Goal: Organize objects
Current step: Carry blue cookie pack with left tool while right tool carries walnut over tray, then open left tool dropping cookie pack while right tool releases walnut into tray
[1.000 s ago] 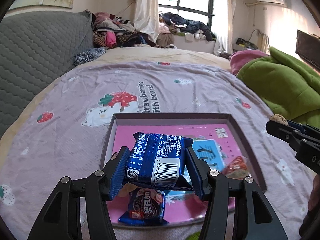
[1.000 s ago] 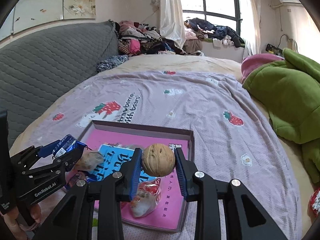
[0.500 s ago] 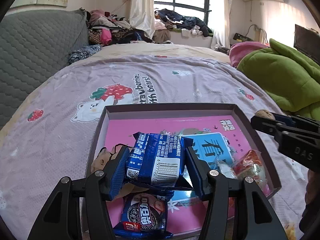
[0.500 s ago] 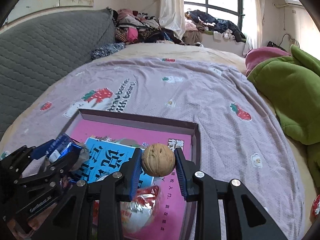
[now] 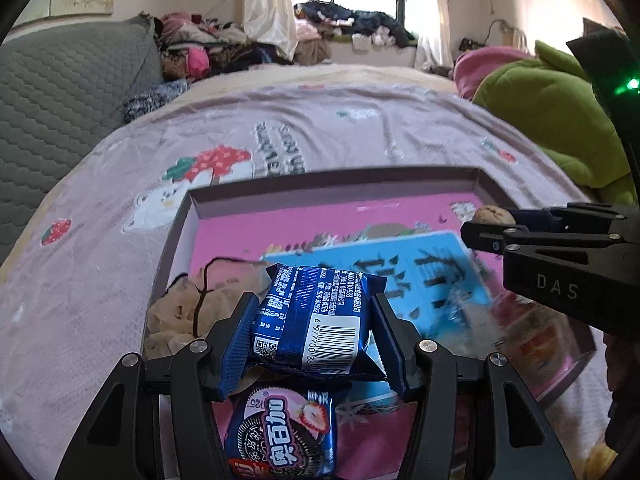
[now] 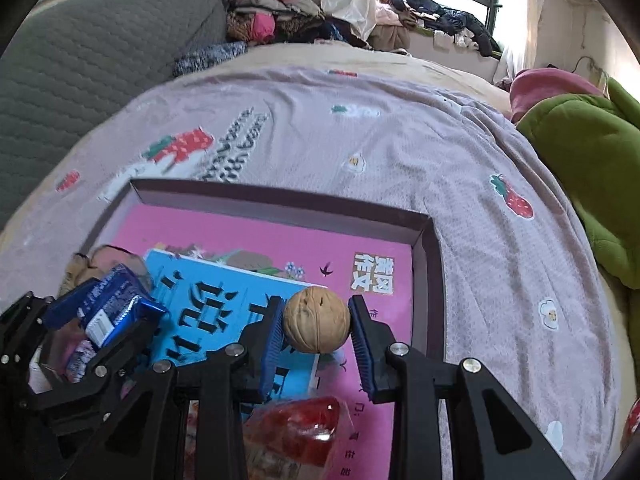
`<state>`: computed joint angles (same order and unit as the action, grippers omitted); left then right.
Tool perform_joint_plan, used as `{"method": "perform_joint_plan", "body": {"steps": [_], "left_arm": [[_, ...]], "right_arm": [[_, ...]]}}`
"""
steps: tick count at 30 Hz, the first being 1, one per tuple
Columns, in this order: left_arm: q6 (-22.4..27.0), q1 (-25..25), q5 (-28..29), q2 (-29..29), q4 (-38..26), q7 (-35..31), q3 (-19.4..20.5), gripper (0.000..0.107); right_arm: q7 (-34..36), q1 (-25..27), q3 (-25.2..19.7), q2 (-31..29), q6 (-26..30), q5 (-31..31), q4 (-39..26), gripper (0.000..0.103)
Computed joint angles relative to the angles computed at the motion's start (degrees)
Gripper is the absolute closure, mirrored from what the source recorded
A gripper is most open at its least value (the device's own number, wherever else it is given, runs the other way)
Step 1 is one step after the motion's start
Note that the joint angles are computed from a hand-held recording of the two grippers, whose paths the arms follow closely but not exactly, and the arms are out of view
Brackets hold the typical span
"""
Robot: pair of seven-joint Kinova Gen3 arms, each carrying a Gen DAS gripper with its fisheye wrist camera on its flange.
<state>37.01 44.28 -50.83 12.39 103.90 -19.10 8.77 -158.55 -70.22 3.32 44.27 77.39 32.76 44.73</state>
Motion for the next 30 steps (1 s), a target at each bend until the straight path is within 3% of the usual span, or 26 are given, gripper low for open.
{"method": "perform_joint_plan", "body": {"steps": [8, 14, 21, 24, 30], "left_arm": [[0.5, 0.4, -1.1, 0.5, 0.1, 0.3, -0.2, 0.049], [-0.3, 0.3, -1.7, 0.0, 0.6, 0.7, -0.3, 0.049], [-4.3, -0.9, -2.4, -2.6, 2.7, 0.6, 0.3, 0.047], [-5.5, -1.2, -3.9, -3.9, 3.5, 1.7, 0.9, 0.046], [-6.2, -3.2, -1.3, -5.1, 3.7, -0.5, 2.6, 0.046]], "right_arm": [[3.0, 1.7, -0.3, 3.0, 3.6, -3.2, -5.0, 0.07], [1.8, 2.5, -0.2, 2.6, 3.8, -5.1, -4.4, 0.069], [2.2, 1.8, 0.6, 2.5, 6.0, -4.3, -6.0, 0.058], [0.7, 1.2, 0.8, 1.1, 5.2, -3.7, -4.5, 0.057], [-0.7, -1.0, 0.9, -0.6, 5.9, -1.0, -4.0, 0.054]]}}
